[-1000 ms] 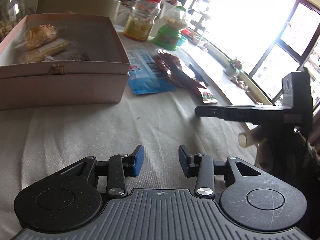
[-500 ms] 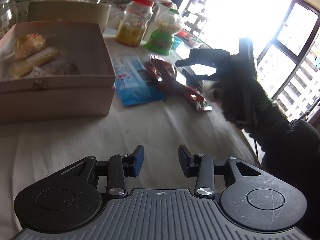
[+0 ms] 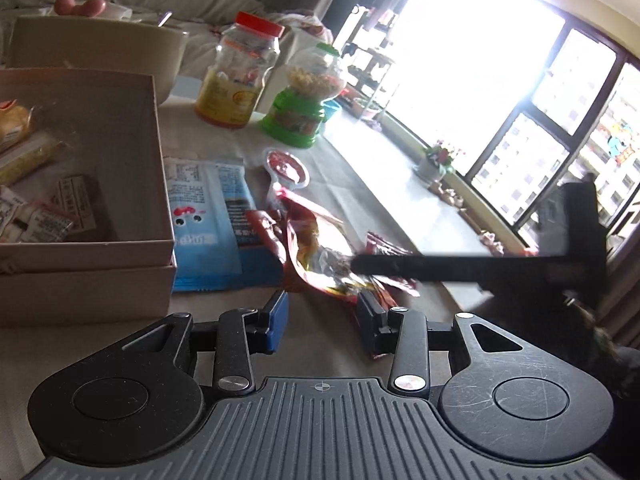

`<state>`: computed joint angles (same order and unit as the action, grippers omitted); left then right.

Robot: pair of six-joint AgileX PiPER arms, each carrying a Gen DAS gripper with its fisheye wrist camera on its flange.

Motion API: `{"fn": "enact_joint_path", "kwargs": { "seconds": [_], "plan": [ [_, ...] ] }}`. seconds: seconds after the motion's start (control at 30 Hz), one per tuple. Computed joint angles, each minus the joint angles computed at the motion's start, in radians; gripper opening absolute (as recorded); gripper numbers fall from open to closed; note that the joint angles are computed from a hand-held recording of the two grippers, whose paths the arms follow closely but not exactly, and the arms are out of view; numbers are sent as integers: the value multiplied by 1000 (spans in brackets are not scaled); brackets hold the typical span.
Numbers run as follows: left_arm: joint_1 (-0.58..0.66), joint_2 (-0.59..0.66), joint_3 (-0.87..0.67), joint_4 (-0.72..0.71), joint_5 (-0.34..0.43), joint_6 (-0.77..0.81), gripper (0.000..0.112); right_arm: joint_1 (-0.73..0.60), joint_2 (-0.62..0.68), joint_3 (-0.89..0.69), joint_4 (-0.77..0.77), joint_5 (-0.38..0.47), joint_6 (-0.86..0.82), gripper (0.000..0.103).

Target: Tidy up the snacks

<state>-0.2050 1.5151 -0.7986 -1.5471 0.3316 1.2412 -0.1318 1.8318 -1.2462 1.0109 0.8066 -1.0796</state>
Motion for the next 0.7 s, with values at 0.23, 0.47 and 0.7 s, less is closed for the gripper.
{"fn": "enact_joint_path", "kwargs": {
  "seconds": [0.23, 0.47, 0.7],
  "plan": [
    [-47, 83, -55, -106, -74, 28, 42, -55, -103, 139, 58, 75, -98, 20],
    [-52, 38, -18, -47, -61, -2, 42, -1, -240, 327, 290, -309, -471, 83],
    [-40, 27, -19, -6, -28, -31, 42, -32, -142, 271, 223, -259, -447, 82]
  ]
}}
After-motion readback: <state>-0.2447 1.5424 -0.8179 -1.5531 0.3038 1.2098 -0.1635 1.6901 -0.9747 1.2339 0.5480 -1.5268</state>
